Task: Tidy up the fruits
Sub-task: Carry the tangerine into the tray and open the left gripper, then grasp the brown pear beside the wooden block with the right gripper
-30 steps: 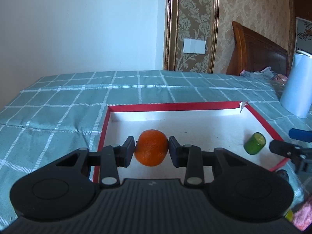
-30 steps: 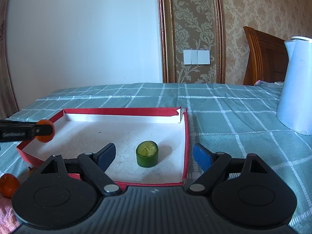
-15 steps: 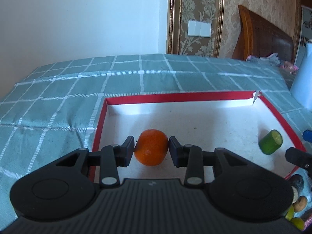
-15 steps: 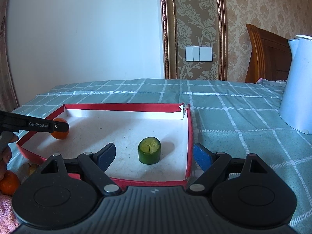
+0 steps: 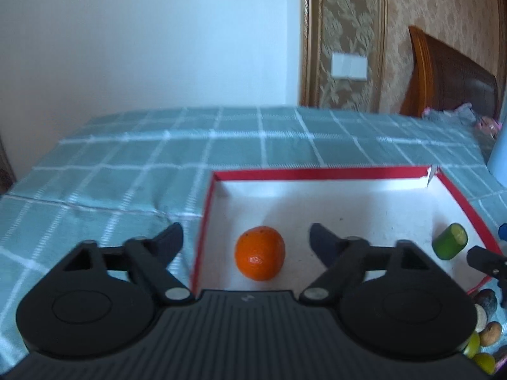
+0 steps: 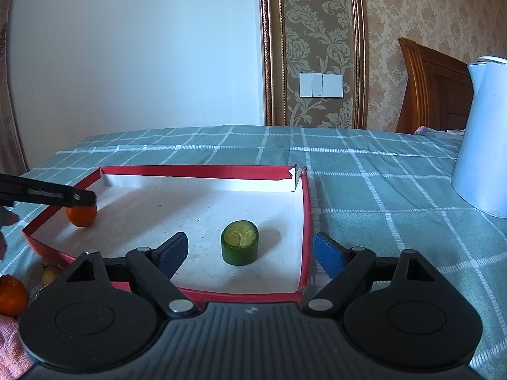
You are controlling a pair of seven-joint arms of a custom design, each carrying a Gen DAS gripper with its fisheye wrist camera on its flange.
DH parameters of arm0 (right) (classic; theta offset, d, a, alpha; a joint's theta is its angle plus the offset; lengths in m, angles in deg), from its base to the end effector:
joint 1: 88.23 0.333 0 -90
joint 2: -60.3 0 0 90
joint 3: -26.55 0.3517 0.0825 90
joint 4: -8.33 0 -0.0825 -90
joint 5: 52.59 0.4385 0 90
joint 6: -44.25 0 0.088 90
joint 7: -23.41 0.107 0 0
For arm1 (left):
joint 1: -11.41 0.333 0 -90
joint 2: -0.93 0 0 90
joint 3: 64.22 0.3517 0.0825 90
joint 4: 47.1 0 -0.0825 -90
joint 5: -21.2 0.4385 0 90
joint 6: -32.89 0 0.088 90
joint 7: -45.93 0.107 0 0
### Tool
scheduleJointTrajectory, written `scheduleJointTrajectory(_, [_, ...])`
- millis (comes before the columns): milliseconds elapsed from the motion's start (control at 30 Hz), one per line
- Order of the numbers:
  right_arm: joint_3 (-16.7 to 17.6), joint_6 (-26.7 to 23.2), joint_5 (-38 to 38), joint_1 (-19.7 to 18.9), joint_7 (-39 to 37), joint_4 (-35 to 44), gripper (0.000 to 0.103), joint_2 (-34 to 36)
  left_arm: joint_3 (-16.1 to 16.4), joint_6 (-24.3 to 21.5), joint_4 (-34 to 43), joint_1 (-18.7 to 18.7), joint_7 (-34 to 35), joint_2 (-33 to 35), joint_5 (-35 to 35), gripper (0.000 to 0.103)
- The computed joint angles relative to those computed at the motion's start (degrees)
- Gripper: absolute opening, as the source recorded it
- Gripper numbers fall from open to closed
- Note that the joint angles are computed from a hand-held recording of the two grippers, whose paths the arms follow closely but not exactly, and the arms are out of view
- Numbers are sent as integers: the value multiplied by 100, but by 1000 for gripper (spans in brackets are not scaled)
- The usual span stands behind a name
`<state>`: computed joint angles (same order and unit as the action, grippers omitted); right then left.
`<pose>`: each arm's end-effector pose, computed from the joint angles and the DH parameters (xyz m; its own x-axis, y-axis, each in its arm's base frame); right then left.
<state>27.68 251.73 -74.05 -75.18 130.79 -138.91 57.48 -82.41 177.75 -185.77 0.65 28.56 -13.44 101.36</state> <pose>0.4883 0.1715 0.4045 0.3999 -0.9151 -0.0515 -0.4511 -0.1476 -0.8802 0.4468 -0.2621 0.4315 0.2695 -0.9628 -0.0205 -0.4901 -0.1188 -0.8635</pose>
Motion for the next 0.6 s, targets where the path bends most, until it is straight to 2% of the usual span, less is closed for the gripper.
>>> scheduleJointTrajectory(100, [19,6,113,-3,-84,-9,87,3,-198,-217,-385,-145,-297,-535,113,90])
scheduleJointTrajectory(167, [15,32,128,-5,-91,-16,87,2,-396,-400,-650,-280,-461,-882,67,96])
scheduleJointTrajectory(300, [38,52,238,0,-226,-47,87,-17,-699,-403,-1123,-602,-643,-1398,-179,98])
scheduleJointTrajectory(467, [18,50,187,20,-279,-70,87,-43,-989,-346,-1374,-842,-811,-1501,-521,100])
scheduleJointTrajectory(600, [-84,109,-110,4,24,-131,87,-148,-1038,-355,-1339,-839,-747,-1294,-589,100])
